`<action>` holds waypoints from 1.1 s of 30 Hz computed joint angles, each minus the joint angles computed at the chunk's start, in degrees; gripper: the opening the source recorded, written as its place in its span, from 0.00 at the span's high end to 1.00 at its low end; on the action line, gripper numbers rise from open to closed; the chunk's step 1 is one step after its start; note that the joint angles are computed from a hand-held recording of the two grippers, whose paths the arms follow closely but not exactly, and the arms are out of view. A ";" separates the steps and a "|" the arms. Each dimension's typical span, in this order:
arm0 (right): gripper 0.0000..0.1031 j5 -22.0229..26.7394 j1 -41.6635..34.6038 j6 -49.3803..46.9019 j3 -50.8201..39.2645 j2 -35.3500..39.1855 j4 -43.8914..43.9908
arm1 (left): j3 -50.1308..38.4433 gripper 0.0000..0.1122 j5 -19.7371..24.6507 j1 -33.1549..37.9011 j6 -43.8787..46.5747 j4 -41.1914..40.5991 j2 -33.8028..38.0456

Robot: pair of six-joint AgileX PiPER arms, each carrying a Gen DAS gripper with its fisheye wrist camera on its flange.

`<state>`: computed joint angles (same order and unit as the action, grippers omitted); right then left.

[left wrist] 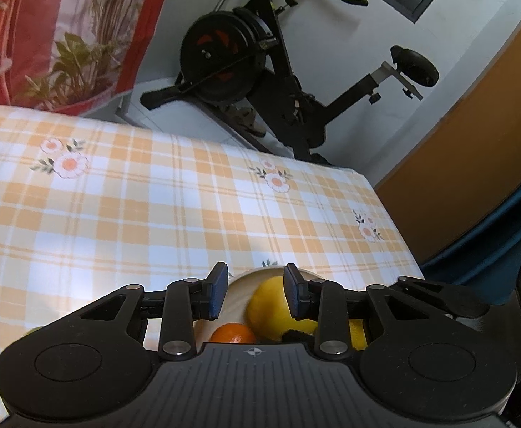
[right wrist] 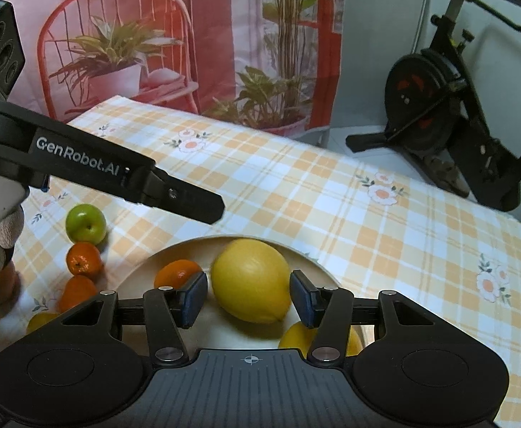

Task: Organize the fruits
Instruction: 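Carry the pomelo over the plate, lower it and open the left tool, then move the left tool past the red apple toward the pale green apple while the right tool grasps a kiwi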

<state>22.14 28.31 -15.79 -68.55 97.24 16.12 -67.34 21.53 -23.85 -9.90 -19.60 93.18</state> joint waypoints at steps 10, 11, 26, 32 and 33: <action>0.53 -17.12 5.13 5.00 16.63 -11.12 1.13 | 8.71 0.69 0.63 -2.69 -21.40 24.76 -12.81; 0.53 -20.15 6.19 4.56 19.27 -12.49 3.04 | 9.74 0.68 1.08 -2.85 -23.46 27.15 -14.48; 0.53 -55.74 33.17 -7.05 39.86 -15.74 32.12 | 26.75 0.68 20.31 -16.41 -61.52 63.64 -39.68; 0.54 -59.31 38.89 -8.89 40.77 -13.82 36.95 | 30.69 0.68 36.35 -30.94 -76.69 73.65 -45.14; 0.54 -59.68 39.53 -9.27 40.87 -13.80 37.60 | 31.08 0.68 39.67 -34.19 -79.27 75.08 -45.64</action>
